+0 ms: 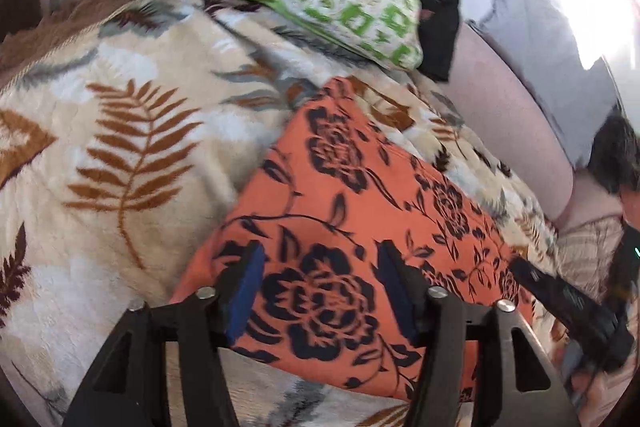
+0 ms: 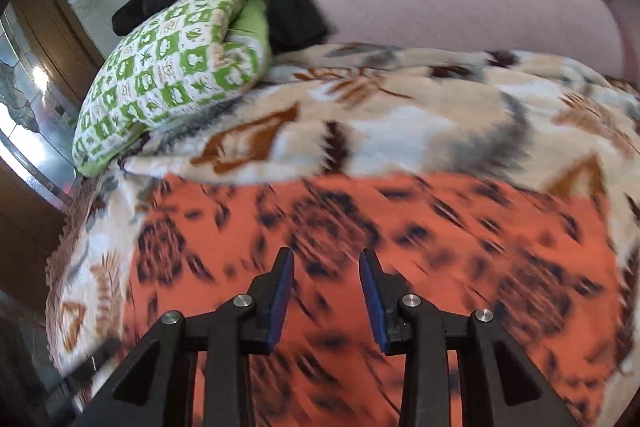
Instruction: Fold small clothes
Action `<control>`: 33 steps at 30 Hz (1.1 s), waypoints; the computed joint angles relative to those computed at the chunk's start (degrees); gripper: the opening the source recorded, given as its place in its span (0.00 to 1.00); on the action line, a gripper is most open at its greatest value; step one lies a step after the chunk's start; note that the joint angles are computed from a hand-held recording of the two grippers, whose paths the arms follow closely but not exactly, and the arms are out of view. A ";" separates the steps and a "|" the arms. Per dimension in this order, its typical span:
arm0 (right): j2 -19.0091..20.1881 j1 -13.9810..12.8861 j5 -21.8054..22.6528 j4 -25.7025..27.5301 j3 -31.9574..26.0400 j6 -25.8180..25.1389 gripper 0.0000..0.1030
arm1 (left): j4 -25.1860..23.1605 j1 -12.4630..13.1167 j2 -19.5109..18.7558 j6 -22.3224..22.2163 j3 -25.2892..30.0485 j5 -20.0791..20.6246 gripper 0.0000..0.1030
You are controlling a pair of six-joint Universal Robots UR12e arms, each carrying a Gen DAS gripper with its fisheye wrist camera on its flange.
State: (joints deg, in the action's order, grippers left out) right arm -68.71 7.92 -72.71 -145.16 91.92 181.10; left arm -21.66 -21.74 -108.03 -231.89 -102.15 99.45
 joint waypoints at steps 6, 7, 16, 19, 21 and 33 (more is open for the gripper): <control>-7.51 -6.34 -0.58 0.74 10.87 -0.82 0.36 | -9.79 -2.68 -3.09 4.87 5.42 1.82 0.71; -7.90 -7.16 -1.10 1.32 12.04 -0.15 0.36 | -12.30 -3.22 -3.66 6.02 6.37 3.14 0.73; -9.03 -10.46 5.14 -4.23 17.07 2.62 0.37 | -14.85 -5.24 -3.96 7.53 7.14 11.61 0.78; -8.95 -10.79 8.03 -11.58 17.47 4.99 0.37 | -9.41 -6.53 -4.44 9.62 7.26 17.28 0.78; -8.44 -10.27 7.81 -15.00 16.73 5.19 0.37 | -9.01 -7.12 -5.18 10.83 8.34 19.11 0.79; 2.74 -8.56 11.17 -6.89 3.18 8.43 0.37 | -20.93 -6.70 -9.58 8.52 14.84 14.73 0.82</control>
